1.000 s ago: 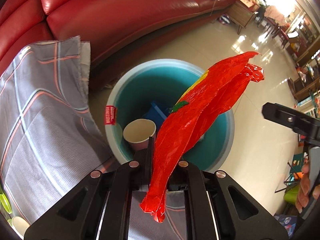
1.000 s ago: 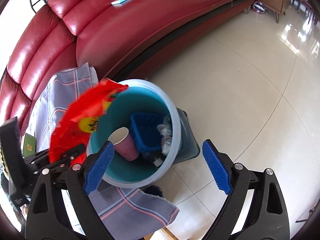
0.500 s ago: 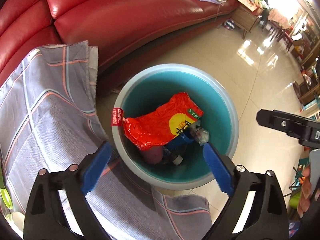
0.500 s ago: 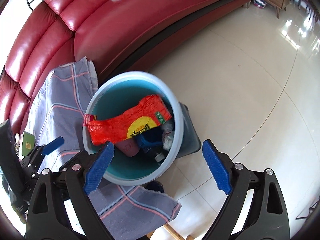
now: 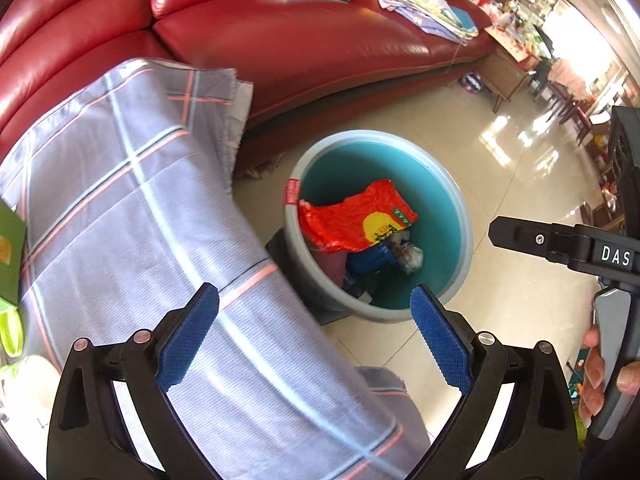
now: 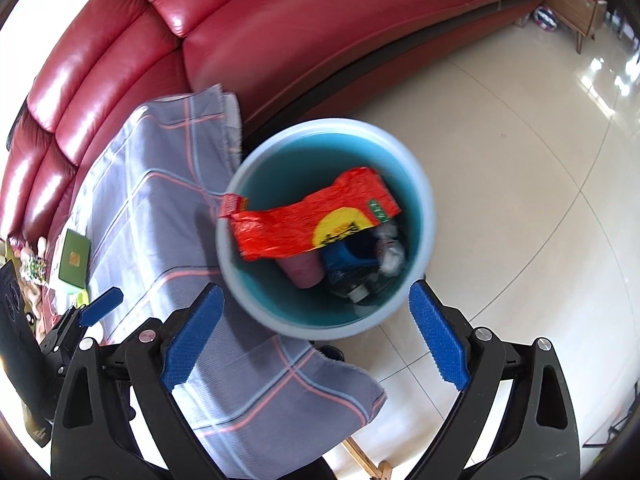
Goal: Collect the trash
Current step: 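Move both grippers back over the table items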
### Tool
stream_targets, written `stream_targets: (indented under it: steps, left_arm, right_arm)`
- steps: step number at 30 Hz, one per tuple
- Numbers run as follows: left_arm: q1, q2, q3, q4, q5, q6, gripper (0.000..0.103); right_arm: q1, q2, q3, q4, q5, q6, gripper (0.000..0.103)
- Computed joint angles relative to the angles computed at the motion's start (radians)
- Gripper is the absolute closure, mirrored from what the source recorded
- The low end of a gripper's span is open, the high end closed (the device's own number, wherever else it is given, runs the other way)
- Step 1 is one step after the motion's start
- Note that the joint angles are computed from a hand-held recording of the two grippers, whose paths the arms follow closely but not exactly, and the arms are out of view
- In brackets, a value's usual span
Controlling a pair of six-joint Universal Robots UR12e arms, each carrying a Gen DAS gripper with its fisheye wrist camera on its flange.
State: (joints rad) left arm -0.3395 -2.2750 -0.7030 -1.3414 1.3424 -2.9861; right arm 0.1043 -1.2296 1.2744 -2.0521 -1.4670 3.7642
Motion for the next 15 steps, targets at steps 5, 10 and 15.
stream_targets:
  steps: [5, 10, 15]
  left_arm:
    - [0.034, 0.066, -0.102, 0.067, -0.005, -0.026, 0.006]
    - [0.073, 0.134, -0.208, 0.128, -0.013, -0.042, 0.006]
    - [0.117, 0.199, -0.303, 0.184, -0.016, -0.061, 0.006]
  right_arm:
    - [0.037, 0.018, -0.044, 0.019, -0.014, -0.016, 0.013]
    - [0.078, 0.045, -0.101, 0.048, -0.030, -0.038, 0.013]
    - [0.127, 0.090, -0.185, 0.101, -0.039, -0.087, 0.013]
